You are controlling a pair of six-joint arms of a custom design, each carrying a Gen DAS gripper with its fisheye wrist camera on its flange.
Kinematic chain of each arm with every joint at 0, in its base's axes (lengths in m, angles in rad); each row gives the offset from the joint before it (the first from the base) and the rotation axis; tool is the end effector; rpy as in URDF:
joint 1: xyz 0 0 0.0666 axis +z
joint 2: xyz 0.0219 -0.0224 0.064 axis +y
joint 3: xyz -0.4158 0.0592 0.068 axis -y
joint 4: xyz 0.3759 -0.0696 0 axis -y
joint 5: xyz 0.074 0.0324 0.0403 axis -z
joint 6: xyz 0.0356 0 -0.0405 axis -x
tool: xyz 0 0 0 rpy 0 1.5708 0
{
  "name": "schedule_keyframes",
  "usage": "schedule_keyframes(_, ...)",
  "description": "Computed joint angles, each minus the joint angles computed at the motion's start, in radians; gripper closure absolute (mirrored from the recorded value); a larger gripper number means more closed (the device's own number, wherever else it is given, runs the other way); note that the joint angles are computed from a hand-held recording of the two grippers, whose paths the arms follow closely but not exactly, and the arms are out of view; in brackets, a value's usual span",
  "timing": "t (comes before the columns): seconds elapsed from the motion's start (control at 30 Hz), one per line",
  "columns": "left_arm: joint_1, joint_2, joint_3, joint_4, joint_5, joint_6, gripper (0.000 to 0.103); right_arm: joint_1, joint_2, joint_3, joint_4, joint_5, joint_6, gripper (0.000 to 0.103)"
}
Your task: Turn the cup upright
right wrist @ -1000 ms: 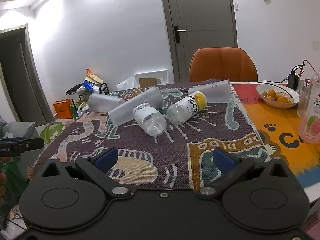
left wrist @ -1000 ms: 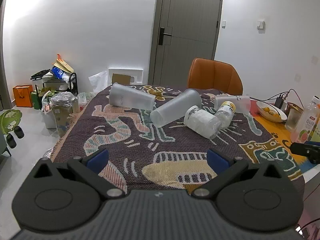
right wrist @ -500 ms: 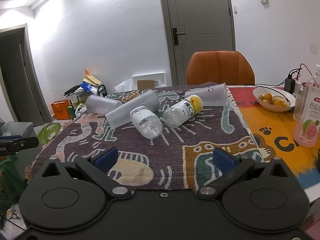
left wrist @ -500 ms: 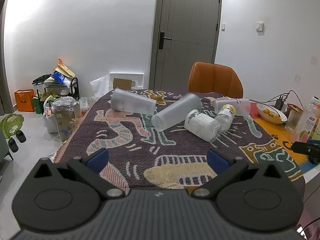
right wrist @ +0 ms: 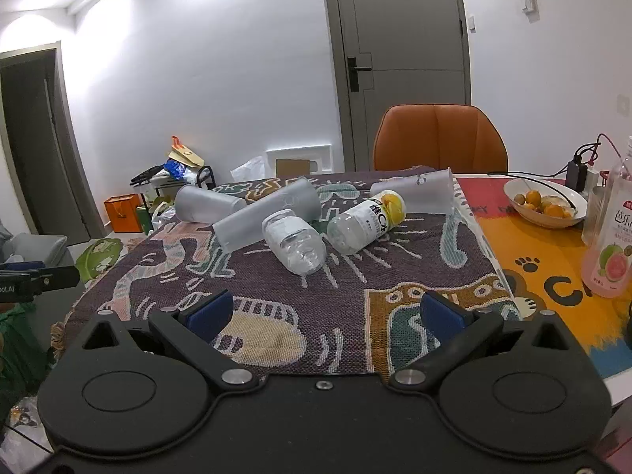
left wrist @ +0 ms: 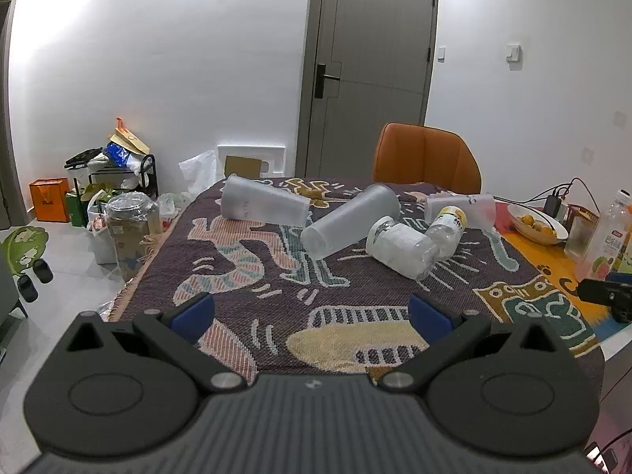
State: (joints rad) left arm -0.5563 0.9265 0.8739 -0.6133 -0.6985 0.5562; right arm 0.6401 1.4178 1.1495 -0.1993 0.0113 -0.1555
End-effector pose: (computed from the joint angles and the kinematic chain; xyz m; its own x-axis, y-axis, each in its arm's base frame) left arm 0.2509 -0.1295 0.4214 -0.4323 -0.2073 -0.8776 -0.2983 0.9513 -0.0778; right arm 0.3902 0.2896 0.4027 -0.4484 -0.1408 -0.8827 -0.5260 0.8400 0.1332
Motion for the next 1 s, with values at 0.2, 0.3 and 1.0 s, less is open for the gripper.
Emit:
schedule_keyframes(0.2, -0.009, -0.001, -0.005, 0.021, -0.009, -0.006, 0.0, 0.001, 0.003, 0.003, -0.004, 0.008, 0.001, 0.0)
schedule_keyframes(0.3, -0.009, 0.0, -0.003, 0.022, -0.007, -0.01, 0.0, 0.002, 0.004, 0.004, -0.007, 0.008, -0.001, 0.0)
schedule_keyframes(1.0, -0.014, 0.01, 0.012, -0.02, -0.018, 0.011, 0.0, -0.005, 0.012, 0.009, -0.015, -0.017, -0.007, 0.0)
